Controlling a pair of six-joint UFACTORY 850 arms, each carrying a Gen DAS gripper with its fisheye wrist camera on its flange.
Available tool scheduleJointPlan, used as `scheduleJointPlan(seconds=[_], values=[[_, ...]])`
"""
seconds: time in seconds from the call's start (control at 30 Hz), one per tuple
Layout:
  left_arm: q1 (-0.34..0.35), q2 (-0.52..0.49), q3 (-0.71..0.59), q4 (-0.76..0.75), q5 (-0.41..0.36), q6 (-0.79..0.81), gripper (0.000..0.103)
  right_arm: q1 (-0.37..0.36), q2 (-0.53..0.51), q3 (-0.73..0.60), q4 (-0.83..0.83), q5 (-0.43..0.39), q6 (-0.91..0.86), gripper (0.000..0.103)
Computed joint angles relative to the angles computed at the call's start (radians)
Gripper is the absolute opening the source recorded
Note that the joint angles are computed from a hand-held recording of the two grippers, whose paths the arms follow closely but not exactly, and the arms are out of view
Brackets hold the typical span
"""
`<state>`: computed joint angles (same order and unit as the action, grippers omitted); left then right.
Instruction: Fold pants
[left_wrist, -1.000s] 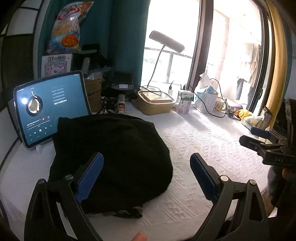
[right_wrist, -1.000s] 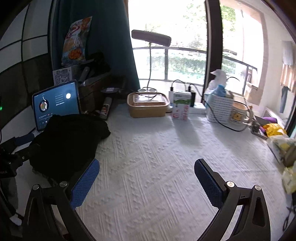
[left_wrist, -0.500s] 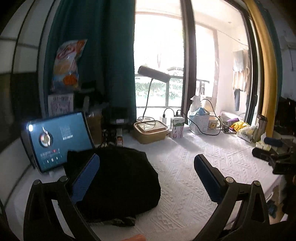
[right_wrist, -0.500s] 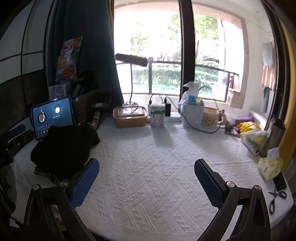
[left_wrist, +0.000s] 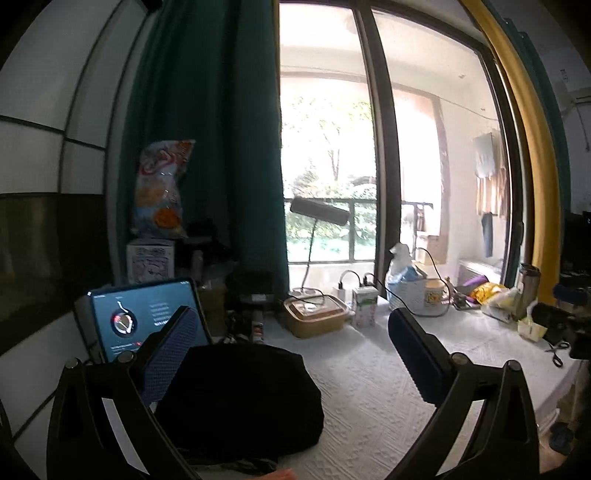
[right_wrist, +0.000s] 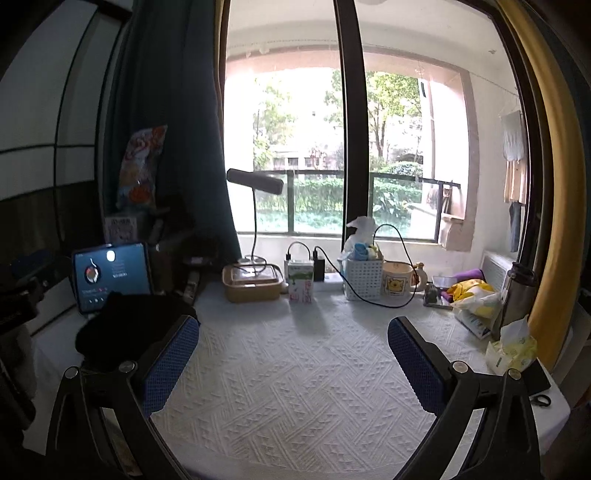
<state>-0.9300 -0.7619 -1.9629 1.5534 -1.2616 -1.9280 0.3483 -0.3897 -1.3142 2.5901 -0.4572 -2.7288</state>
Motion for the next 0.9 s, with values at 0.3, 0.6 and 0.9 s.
scheduleJointPlan(seconds=[0.3,0.6,0.9], values=[[0.014,0.015,0.024,-0.057,0.044,-0.019,0.102,0.02,0.033,0.057,0.225,-0.085,-0.259,0.103],[0.008,0.019,0.038,-0.047,0.062,-0.026,0.102,0.025,0.018,0.039,0.178,-0.053,-0.21,0.103],[0.009,0.012,0.028,-0.056,0.067,-0.027,0.102,0.027,0.017,0.036,0.178,-0.04,-0.205,0.103]])
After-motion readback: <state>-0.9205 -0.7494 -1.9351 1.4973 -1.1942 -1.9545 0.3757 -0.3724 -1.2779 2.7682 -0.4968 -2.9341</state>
